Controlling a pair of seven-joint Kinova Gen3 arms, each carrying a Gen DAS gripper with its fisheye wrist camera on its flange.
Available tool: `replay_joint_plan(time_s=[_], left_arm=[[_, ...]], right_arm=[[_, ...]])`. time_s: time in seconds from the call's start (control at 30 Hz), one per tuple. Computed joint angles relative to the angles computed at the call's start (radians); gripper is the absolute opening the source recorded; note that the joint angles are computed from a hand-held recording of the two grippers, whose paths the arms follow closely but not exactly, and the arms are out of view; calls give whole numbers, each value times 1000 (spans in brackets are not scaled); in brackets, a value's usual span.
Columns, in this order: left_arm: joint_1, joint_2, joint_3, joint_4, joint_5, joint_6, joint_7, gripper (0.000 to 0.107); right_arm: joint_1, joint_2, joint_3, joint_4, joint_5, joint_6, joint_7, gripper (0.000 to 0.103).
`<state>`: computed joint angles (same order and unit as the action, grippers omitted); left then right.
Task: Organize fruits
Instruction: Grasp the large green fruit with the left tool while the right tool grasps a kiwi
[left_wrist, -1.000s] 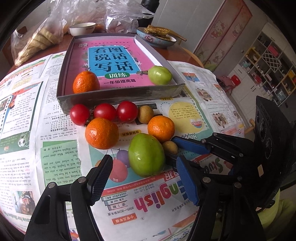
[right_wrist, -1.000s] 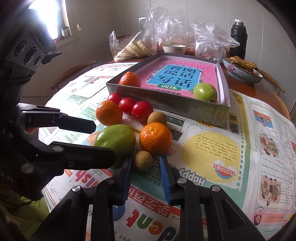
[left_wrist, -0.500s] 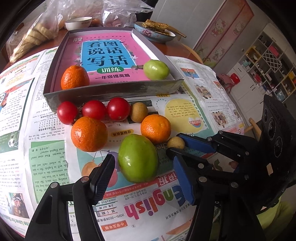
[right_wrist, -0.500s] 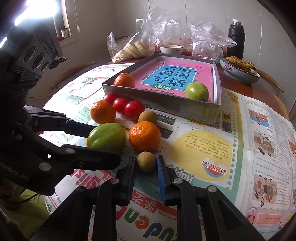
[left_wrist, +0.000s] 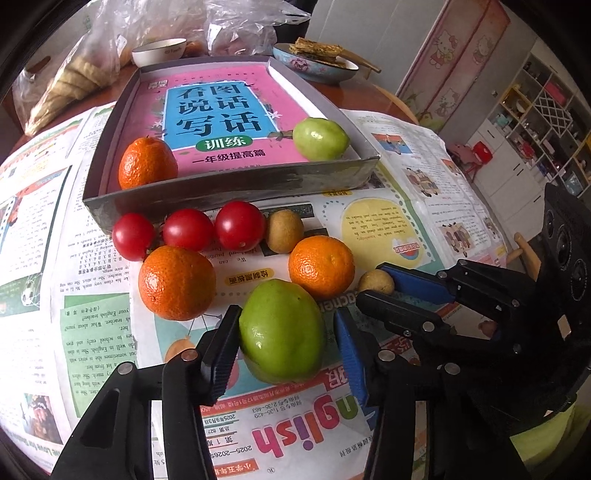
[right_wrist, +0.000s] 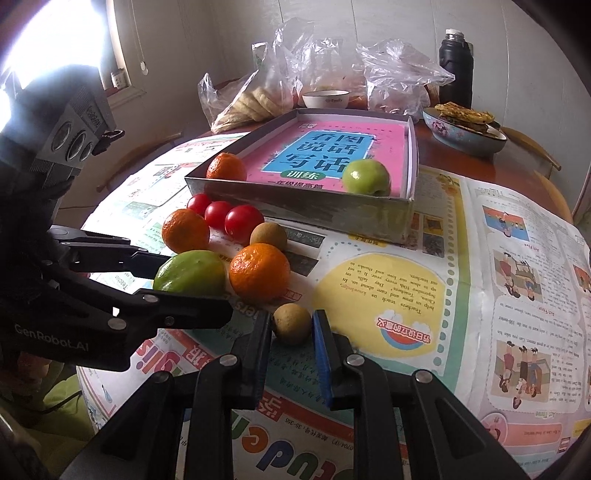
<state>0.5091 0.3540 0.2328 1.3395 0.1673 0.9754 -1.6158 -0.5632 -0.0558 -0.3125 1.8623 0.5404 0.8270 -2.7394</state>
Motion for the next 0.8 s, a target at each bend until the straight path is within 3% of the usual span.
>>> replay_joint_plan(time_s=[0.33, 0.8], left_arm=[[23, -5, -6, 7, -44, -15, 9, 45], [-34, -57, -1, 52, 19, -45, -27, 45]], right_arm=[[0, 0, 1, 5, 6, -11, -13, 23], [7, -11, -8, 9, 25, -10, -53, 23]])
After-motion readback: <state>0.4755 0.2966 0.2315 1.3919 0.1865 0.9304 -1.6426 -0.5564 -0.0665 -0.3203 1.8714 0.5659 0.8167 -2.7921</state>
